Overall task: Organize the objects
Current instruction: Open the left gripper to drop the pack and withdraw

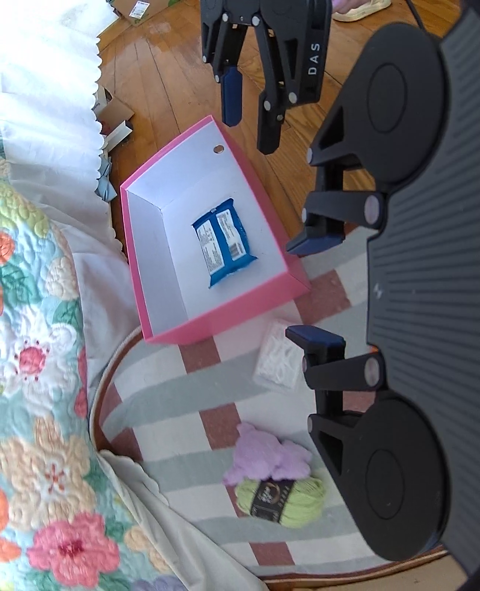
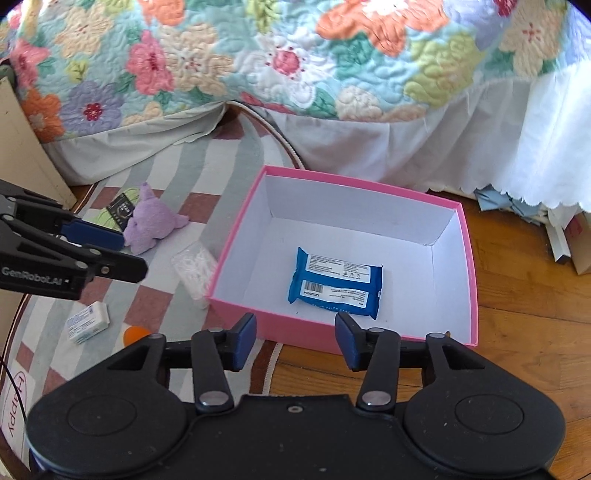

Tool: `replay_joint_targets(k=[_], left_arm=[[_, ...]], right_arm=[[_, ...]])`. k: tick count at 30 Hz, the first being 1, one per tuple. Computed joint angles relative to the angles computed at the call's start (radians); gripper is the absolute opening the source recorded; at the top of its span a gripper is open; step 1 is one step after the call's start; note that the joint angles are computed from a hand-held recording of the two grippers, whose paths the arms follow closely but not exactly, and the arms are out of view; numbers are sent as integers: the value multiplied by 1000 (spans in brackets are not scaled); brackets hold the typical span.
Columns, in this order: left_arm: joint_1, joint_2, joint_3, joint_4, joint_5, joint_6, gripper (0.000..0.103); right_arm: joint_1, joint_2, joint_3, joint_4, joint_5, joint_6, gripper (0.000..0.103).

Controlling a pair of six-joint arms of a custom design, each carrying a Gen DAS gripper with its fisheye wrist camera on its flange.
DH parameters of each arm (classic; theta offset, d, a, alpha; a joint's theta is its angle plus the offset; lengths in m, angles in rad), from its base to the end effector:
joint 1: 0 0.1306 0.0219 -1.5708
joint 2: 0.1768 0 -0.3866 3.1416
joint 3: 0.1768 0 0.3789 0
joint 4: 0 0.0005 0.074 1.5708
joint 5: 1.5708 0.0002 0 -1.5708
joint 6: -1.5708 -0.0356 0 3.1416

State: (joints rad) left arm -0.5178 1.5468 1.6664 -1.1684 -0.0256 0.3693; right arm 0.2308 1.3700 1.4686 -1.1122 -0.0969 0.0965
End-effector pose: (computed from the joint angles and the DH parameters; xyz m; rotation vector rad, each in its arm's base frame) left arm 0.4446 -0.2528 0.4628 0.1873 2.6396 -0.2727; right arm 0.4348 0.1052 0.4614 -0.4568 2.5463 0.1748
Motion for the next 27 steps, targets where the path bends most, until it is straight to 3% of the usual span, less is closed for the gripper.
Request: replay_joint_targets(k=[6,8,10,15,19,27], left_arm=[[19,-81,-47,-17,7,-2,49],[25,-110,-72,-14,14,-23,50],[24,-142,-107,7,5,-34,50],[36,-189,-159,1,13,-20,53],[41,-229,-195,-8,-13,-44,63],[83,-297,-274,-24,-20,-50,70]], right_arm=[[40,-10,9,-22,20,15,61],[45,-20,6,-22,-27,42,73],[49,-41,-11,-1,-67,60,77],[87,-60,-8,-13,-88,79,79],[121,-70,1,-26,-90,78,84],[186,-90,-12,-17,-105,91,84]])
